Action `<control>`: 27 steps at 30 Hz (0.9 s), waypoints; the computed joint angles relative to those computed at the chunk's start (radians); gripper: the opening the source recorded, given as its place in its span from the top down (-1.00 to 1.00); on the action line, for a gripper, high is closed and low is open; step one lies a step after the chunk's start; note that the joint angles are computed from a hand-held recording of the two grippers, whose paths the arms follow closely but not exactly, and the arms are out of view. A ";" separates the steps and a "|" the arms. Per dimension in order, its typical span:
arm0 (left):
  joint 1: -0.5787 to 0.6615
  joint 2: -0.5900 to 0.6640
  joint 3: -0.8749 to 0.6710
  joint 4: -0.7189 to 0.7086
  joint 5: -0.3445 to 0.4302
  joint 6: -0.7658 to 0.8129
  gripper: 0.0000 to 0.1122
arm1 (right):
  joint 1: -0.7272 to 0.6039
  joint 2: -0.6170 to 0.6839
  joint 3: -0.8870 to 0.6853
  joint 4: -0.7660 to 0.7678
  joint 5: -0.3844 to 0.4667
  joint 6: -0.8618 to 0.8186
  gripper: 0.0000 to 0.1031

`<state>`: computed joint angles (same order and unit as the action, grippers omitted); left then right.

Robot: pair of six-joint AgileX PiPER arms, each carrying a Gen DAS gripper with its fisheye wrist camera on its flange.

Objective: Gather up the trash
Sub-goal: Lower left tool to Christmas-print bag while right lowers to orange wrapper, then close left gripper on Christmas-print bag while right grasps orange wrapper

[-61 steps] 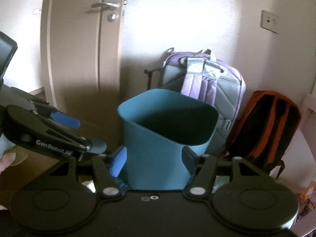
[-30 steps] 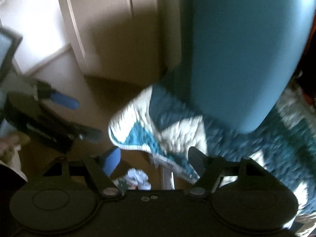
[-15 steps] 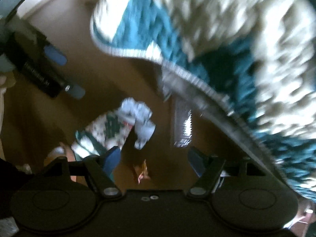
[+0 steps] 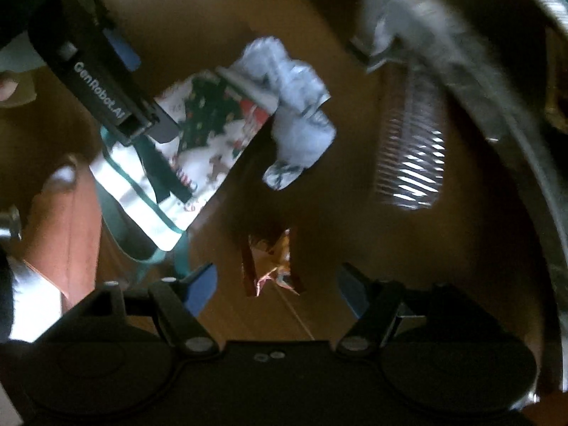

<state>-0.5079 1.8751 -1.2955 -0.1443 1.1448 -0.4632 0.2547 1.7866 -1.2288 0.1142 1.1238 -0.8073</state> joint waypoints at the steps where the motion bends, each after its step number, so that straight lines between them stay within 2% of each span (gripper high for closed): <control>1: 0.000 0.002 0.027 -0.006 -0.029 -0.004 -0.68 | 0.011 0.007 0.015 -0.007 -0.019 -0.004 -0.45; 5: -0.012 0.001 0.113 -0.003 -0.111 -0.069 -0.66 | 0.054 0.015 0.082 -0.041 -0.107 -0.047 -0.45; 8: -0.011 0.000 0.161 -0.043 -0.158 -0.057 -0.52 | 0.083 0.011 0.136 -0.057 -0.180 -0.079 -0.44; 12: -0.006 -0.001 0.201 -0.081 -0.205 -0.040 -0.46 | 0.098 0.025 0.163 -0.068 -0.219 -0.075 -0.40; 16: 0.000 0.006 0.218 -0.089 -0.233 -0.033 -0.30 | 0.098 0.038 0.169 -0.049 -0.239 -0.093 -0.38; 18: 0.003 0.008 0.219 -0.083 -0.240 -0.027 -0.19 | 0.096 0.033 0.184 -0.040 -0.259 -0.105 -0.37; 22: -0.011 -0.001 0.214 -0.046 -0.243 -0.049 0.25 | 0.095 0.026 0.189 -0.033 -0.270 -0.101 -0.33; 23: -0.010 -0.004 0.217 -0.046 -0.248 -0.048 0.35 | 0.095 0.029 0.186 -0.031 -0.272 -0.100 -0.17; 24: -0.012 -0.004 0.217 -0.048 -0.250 -0.050 0.38 | 0.094 0.039 0.175 -0.038 -0.275 -0.100 0.33; 27: -0.020 -0.007 0.224 -0.055 -0.263 -0.051 0.50 | 0.100 0.049 0.158 -0.050 -0.263 -0.079 0.30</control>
